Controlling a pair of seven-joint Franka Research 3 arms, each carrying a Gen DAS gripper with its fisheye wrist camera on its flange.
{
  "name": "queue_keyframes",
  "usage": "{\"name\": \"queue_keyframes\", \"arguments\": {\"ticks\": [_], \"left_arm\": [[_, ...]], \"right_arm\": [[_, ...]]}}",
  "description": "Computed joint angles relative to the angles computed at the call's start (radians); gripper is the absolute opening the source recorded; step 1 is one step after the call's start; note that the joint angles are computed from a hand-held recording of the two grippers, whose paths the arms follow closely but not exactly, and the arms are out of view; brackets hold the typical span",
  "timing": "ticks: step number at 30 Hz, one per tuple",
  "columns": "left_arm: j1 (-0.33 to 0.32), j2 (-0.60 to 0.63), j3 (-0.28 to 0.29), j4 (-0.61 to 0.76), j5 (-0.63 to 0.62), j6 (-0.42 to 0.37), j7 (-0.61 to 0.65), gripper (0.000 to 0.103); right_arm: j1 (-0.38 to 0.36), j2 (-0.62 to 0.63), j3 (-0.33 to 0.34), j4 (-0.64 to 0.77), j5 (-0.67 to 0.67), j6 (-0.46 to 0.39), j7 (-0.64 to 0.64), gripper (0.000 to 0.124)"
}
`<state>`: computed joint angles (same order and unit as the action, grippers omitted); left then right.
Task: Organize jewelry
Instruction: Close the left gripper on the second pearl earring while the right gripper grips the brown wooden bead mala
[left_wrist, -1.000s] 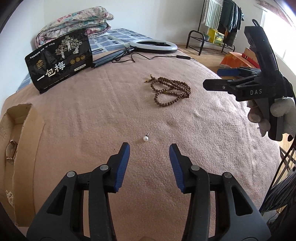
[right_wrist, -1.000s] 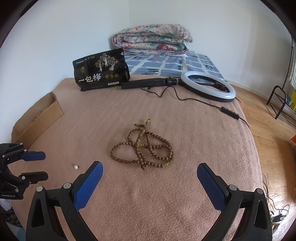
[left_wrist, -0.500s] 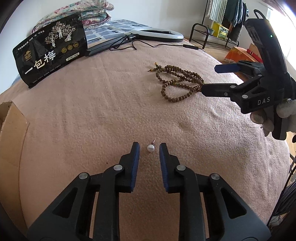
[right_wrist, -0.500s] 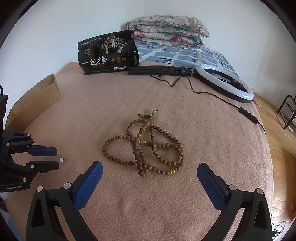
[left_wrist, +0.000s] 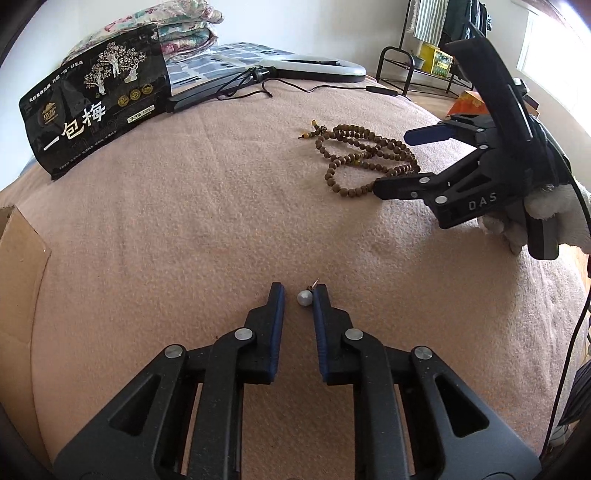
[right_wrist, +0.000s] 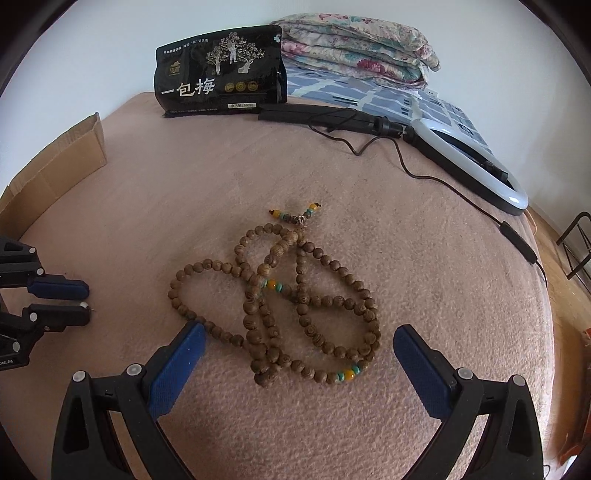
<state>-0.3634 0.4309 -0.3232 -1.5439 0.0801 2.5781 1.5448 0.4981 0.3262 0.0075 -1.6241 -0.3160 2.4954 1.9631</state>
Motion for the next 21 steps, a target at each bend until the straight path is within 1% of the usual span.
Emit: {"name": "queue_keyframes", "arguments": {"ticks": [4, 7, 9, 12, 15, 17, 18, 21], "left_arm": [[0.009, 0.001, -0.007, -0.005, -0.012, 0.012, 0.014, 0.013], [0.014, 0.002, -0.011, -0.005, -0.023, 0.012, 0.021, 0.012], [0.017, 0.003, -0.013, -0.004, -0.030, 0.013, 0.026, 0.011], [0.018, 0.003, -0.014, -0.007, -0.036, 0.018, 0.029, 0.011], [0.022, 0.004, -0.017, -0.007, -0.047, 0.020, 0.031, 0.010], [0.024, 0.005, -0.019, -0.005, -0.055, 0.020, 0.031, 0.009], [0.026, 0.006, -0.020, -0.004, -0.059, 0.021, 0.031, 0.008], [0.029, 0.009, -0.022, -0.002, -0.070, 0.024, 0.029, 0.007]], "right_arm": [[0.006, 0.030, -0.008, 0.043, -0.022, -0.019, -0.020, 0.103], [0.025, 0.055, -0.026, 0.084, -0.081, -0.035, -0.030, 0.103], [0.023, 0.076, -0.024, 0.116, -0.080, -0.052, -0.059, 0.103], [0.006, 0.096, -0.012, 0.143, -0.029, -0.052, -0.103, 0.103], [-0.017, 0.110, 0.002, 0.155, 0.051, -0.043, -0.139, 0.102], [-0.038, 0.112, 0.019, 0.151, 0.121, -0.034, -0.172, 0.096], [-0.044, 0.111, 0.023, 0.146, 0.149, -0.026, -0.183, 0.095], [-0.036, 0.115, 0.015, 0.153, 0.176, -0.029, -0.185, 0.085]]}}
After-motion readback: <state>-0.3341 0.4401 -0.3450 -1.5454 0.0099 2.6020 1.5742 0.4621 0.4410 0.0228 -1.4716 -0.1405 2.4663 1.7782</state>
